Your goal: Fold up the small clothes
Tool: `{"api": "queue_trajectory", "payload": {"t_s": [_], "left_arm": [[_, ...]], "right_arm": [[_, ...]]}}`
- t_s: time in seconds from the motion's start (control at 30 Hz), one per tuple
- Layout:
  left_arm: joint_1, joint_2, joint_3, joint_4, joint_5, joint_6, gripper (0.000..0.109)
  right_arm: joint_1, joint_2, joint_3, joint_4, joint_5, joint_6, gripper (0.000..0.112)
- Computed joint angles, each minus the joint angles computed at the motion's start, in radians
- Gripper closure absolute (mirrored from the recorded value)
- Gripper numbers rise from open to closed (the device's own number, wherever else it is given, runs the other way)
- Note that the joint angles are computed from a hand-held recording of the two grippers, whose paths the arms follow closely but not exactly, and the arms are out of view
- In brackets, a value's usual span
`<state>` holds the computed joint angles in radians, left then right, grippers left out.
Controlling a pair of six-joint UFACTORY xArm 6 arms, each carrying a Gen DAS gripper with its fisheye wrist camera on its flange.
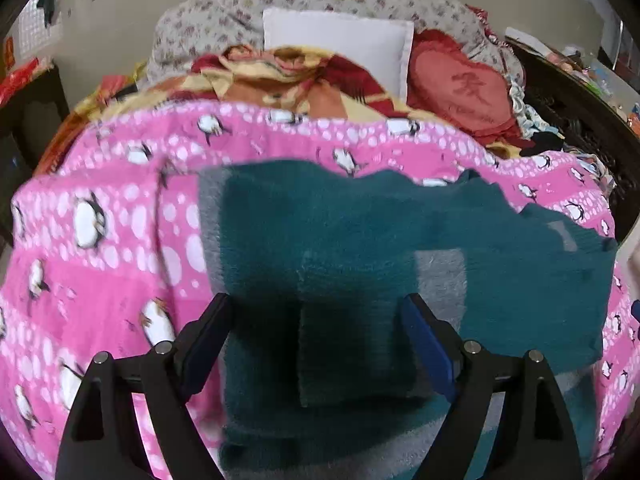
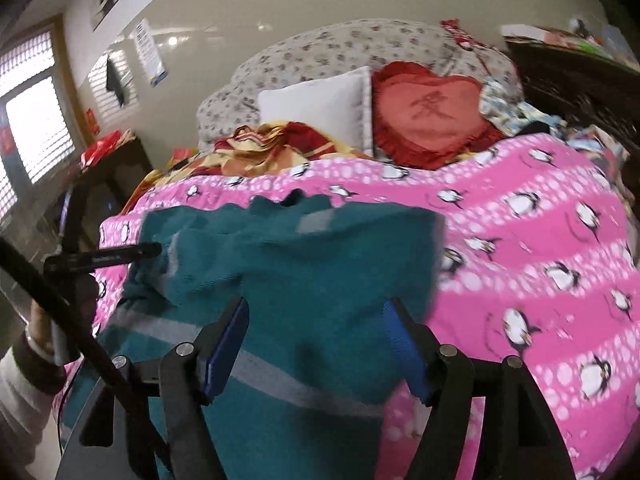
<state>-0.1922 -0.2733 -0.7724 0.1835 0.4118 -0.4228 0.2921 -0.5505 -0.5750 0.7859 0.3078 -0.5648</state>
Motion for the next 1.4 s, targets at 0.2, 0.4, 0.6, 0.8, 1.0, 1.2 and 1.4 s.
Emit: {"api": "queue_trajectory", "payload": {"t_s": [0.2,0.4,0.6,0.8,1.0,1.2,1.4], "left_arm": [[-0.008,-0.016,0.003,0.124,0.009,-0.102,0.088],[0.007,-0.078,0.025,-0.005,-0.016,-0.007,0.096],[0.011,-0.142,0.064,-0.047,-0.019,0.062,0.097],[0.019,-0.145,0.079,-0.184,-0.023,0.191,0.088],[0.006,-0.193,0.093,-0.218,-0.09,0.199,0.05],[-0.03,-0.065,-0.006,-0.125,-0.016,0.161,0.05],[-0.009,-0.022,0.011,-0.237,-0.071,0.273,0.05]], "right_arm": [[-0.04,0.016,0.005,0.068,-0.012,-0.048,0.036],[-0.053,0.102,-0.025,-0.041,-0.134,0.116,0.036],[-0.067,0.127,-0.054,-0.015,-0.105,0.111,0.036],[-0.068,0.114,-0.054,0.058,-0.067,0.056,0.034],[-0.076,0.103,-0.045,0.062,-0.044,0.053,0.032],[-0.072,0.096,-0.043,0.133,-0.013,0.008,0.032],[-0.066,0.108,-0.046,0.13,0.013,0.004,0.03]]}}
